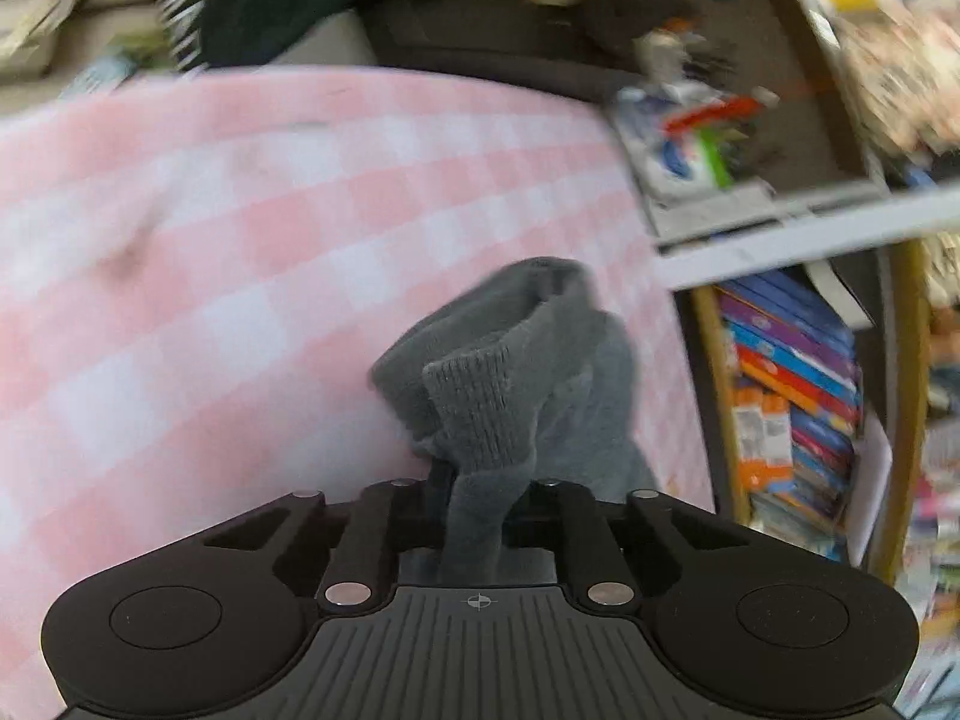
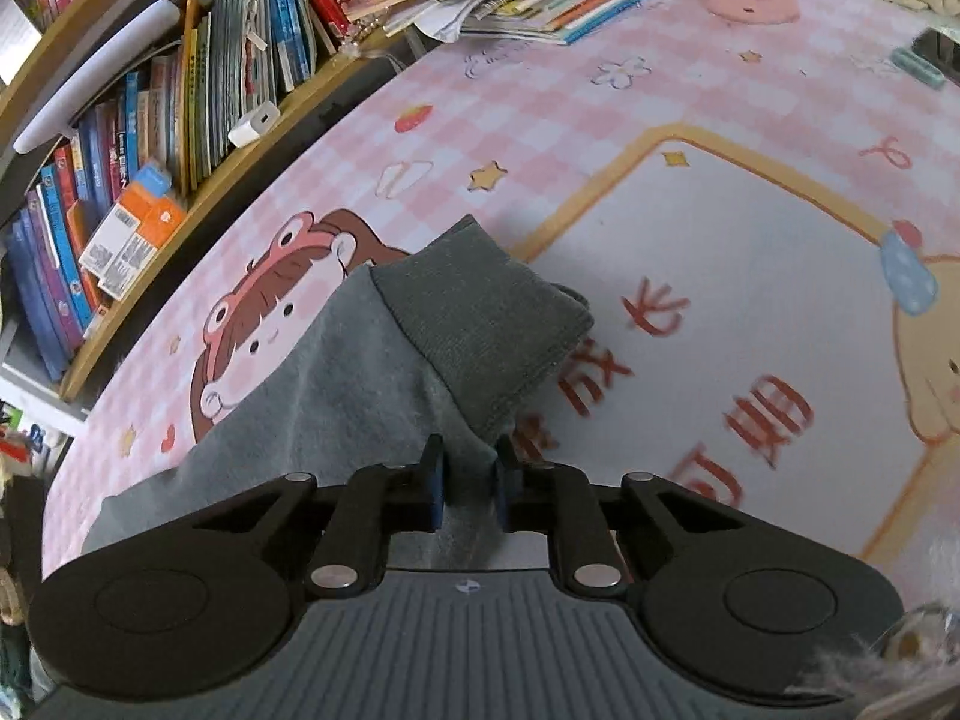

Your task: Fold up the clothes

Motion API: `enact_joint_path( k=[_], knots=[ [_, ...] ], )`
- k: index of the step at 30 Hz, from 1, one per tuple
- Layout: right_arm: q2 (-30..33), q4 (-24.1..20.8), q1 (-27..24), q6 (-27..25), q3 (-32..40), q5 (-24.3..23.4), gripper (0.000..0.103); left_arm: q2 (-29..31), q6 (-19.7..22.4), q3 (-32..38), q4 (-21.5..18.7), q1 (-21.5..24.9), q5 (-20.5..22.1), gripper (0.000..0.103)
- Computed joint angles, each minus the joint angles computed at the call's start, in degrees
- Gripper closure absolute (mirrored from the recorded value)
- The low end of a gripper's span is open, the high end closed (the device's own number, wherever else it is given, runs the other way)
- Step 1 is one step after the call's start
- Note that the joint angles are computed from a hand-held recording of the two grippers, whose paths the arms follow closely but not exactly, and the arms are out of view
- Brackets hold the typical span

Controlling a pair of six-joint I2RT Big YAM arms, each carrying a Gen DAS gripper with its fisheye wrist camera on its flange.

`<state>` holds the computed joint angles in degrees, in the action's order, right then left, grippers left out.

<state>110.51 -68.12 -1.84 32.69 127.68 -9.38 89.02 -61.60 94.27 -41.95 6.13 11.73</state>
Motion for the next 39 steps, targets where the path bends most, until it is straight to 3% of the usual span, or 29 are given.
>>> enact_joint_path(
  k=[1, 2, 3, 5, 6, 8, 11, 13, 15, 21, 28, 32, 34, 38, 39],
  knots=[
    [0.6, -0.4, 0.1, -0.1, 1.0, 0.3, 0.089, 0.5, 3.6, 1.8, 0.9, -0.5, 0.1, 0.092],
    [0.9, -0.6, 0.2, -0.1, 1.4, 0.3, 0.089, -0.1, 8.2, 2.5, 4.2, -1.1, 1.1, 0.092],
    [1.1, -0.7, 0.2, -0.2, 1.7, 0.3, 0.089, -1.1, 10.3, 1.7, 8.6, -1.3, 2.9, 0.092],
    [1.1, -0.5, 0.3, -0.1, 1.7, 0.1, 0.089, -3.9, 7.7, -2.9, 19.8, -0.9, 6.5, 0.092],
    [0.8, 0.0, 0.3, 0.0, 1.1, 0.1, 0.089, -4.8, 5.8, -4.5, 21.8, -0.7, 6.3, 0.093],
    [0.1, 1.2, 0.2, 0.5, -0.3, -0.2, 0.089, -5.4, 3.8, -6.5, 18.8, 0.3, 3.7, 0.093],
    [-0.9, 3.1, 0.1, 1.1, -2.3, -0.5, 0.088, -2.5, 3.7, -4.6, 3.9, 1.8, 0.1, 0.094],
    [-0.9, 3.2, 0.1, 0.9, -2.4, -0.6, 0.088, -2.0, 1.6, -4.8, 0.2, 2.1, -0.1, 0.093],
    [-0.8, 3.0, 0.1, 0.9, -2.1, -0.5, 0.088, -2.9, -1.7, -6.8, 2.8, 2.1, -0.1, 0.092],
    [-1.4, 4.2, 0.3, 0.8, -3.4, 0.2, 0.088, -1.5, -1.5, -4.8, 0.4, 1.9, 0.0, 0.079],
    [-1.6, 4.7, 0.5, 0.0, -3.9, 0.7, 0.088, -0.9, -1.1, -4.6, 1.2, 1.4, 0.1, 0.079],
    [-1.2, 3.7, 1.1, -2.4, -2.9, 2.4, 0.088, 1.6, 4.7, 0.9, -5.7, 0.1, -3.8, 0.09],
    [-1.0, 3.4, 1.4, -3.8, -2.6, 3.2, 0.088, 1.9, 6.2, 2.4, -6.5, -0.5, -5.2, 0.094],
    [-0.8, 2.9, 1.9, -6.1, -2.1, 4.5, 0.088, -1.3, 18.8, 1.6, 2.5, -2.7, -5.4, 0.094],
    [-0.7, 2.7, 2.0, -6.5, -1.9, 4.9, 0.087, -1.9, 19.7, 1.3, 3.8, -2.9, -5.2, 0.094]
  ],
)
